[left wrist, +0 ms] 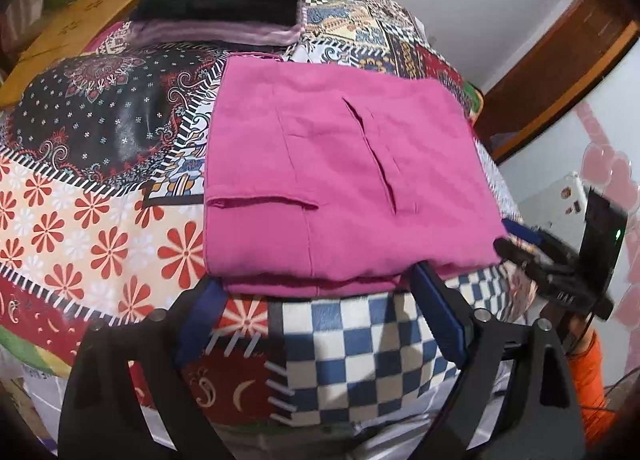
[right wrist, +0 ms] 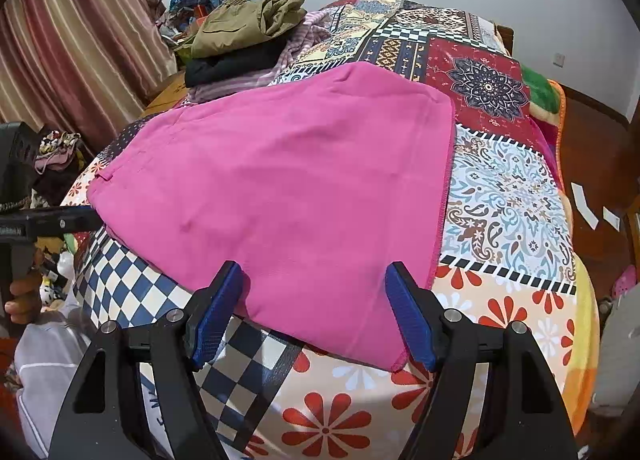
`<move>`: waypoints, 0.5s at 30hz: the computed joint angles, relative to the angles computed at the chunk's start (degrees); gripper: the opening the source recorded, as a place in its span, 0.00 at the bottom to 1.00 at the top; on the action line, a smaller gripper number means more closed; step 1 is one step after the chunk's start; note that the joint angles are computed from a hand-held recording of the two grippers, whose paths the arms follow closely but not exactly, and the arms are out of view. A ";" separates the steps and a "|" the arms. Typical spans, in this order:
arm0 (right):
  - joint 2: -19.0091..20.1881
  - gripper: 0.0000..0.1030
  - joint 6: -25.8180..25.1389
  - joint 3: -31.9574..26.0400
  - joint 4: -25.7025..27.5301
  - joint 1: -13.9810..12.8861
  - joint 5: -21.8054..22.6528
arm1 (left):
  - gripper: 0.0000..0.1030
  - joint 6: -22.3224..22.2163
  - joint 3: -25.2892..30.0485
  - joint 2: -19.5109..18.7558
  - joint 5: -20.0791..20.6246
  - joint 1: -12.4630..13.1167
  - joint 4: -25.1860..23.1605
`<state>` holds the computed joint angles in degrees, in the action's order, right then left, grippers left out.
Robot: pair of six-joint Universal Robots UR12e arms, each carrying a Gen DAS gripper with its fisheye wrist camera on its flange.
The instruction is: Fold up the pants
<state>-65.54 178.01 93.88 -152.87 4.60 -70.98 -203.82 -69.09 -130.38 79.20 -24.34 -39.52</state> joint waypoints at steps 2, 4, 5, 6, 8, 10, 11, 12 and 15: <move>0.09 0.69 0.09 0.01 -0.13 -0.07 0.14 | 0.89 -1.56 -0.60 0.02 -1.84 0.54 2.38; 0.18 0.69 0.20 0.01 -0.14 -0.12 0.30 | 0.89 -2.59 -1.99 0.53 -3.12 0.95 5.86; 0.18 0.69 0.19 0.04 -0.10 -0.13 0.40 | 0.89 -3.08 -2.84 0.86 -3.59 1.11 8.00; 0.26 0.69 0.11 -0.01 -0.01 -0.12 0.46 | 0.89 -3.12 -3.14 1.00 -3.78 1.16 8.64; 0.37 0.69 0.11 -0.12 0.07 -0.09 0.43 | 0.89 -2.98 -2.90 0.96 -3.75 1.18 8.36; 0.44 0.69 0.23 -0.19 0.04 -0.05 0.28 | 0.89 -1.93 -1.89 0.61 -2.63 0.96 6.91; 0.44 0.69 0.30 -0.18 -0.04 -0.04 0.20 | 0.89 -1.52 -1.23 0.32 -1.79 0.81 6.45; 0.47 0.69 0.35 -0.17 -0.13 -0.07 0.22 | 0.89 -1.38 -0.49 0.00 -1.28 0.73 5.90; 0.45 0.69 0.83 0.01 -0.49 -0.15 0.42 | 0.89 -1.18 1.84 -1.10 -0.91 0.74 3.49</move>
